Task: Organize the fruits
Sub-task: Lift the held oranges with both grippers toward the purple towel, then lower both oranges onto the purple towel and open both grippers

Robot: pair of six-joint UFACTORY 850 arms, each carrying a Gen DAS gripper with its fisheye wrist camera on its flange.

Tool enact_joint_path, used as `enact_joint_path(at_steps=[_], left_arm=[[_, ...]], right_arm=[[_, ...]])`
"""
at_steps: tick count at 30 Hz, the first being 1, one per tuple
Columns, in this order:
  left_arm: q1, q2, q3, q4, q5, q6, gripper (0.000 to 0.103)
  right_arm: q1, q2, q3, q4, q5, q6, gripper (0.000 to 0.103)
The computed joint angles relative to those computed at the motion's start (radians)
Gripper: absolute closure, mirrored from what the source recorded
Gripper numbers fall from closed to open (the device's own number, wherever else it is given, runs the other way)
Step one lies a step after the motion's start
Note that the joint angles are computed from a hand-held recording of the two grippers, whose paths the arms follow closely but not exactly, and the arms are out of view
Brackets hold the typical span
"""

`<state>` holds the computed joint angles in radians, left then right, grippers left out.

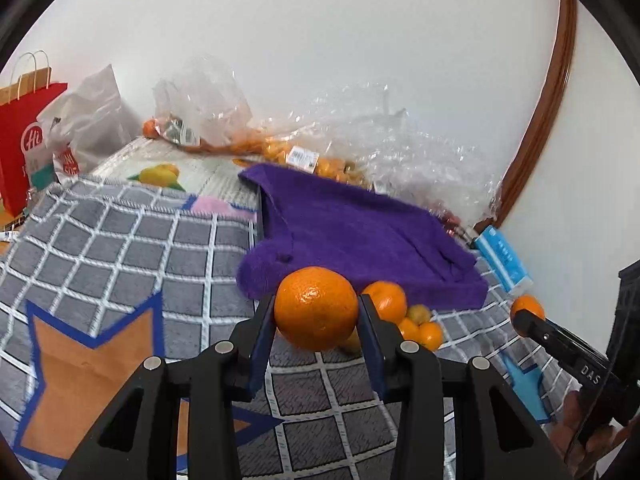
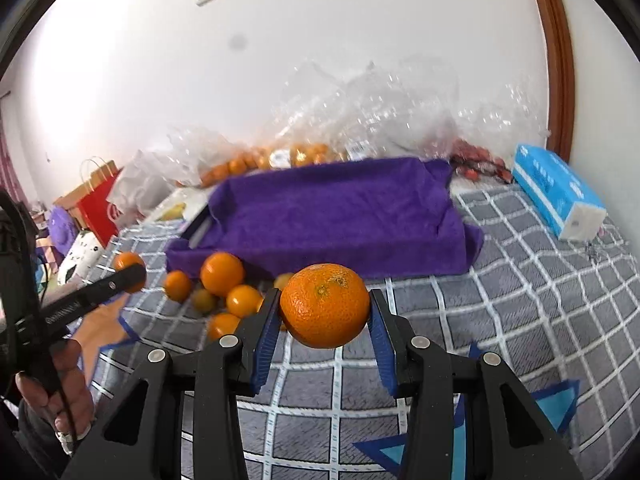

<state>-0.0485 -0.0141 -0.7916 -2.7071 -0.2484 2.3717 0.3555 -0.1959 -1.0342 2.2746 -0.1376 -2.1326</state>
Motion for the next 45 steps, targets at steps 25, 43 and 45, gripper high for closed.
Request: enact_joint_path(at_steps=[25, 43, 45], left_arm=[[-0.028, -0.197, -0.363, -0.11, 0.126, 0.131, 0.065], [-0.005, -0.337, -0.425, -0.029, 0.102, 0.023, 0.065], [-0.001, -0.345, -0.429, 0.018, 0.098, -0.029, 0.065]], right_arm=[[-0.026, -0.178, -0.355, -0.333, -0.014, 0.315, 0.06], [-0.061, -0.341, -0.482, -0.69, 0.01, 0.684, 0.06], [-0.062, -0.35, -0.491, -0.774, 0.008, 0.767, 0.06]])
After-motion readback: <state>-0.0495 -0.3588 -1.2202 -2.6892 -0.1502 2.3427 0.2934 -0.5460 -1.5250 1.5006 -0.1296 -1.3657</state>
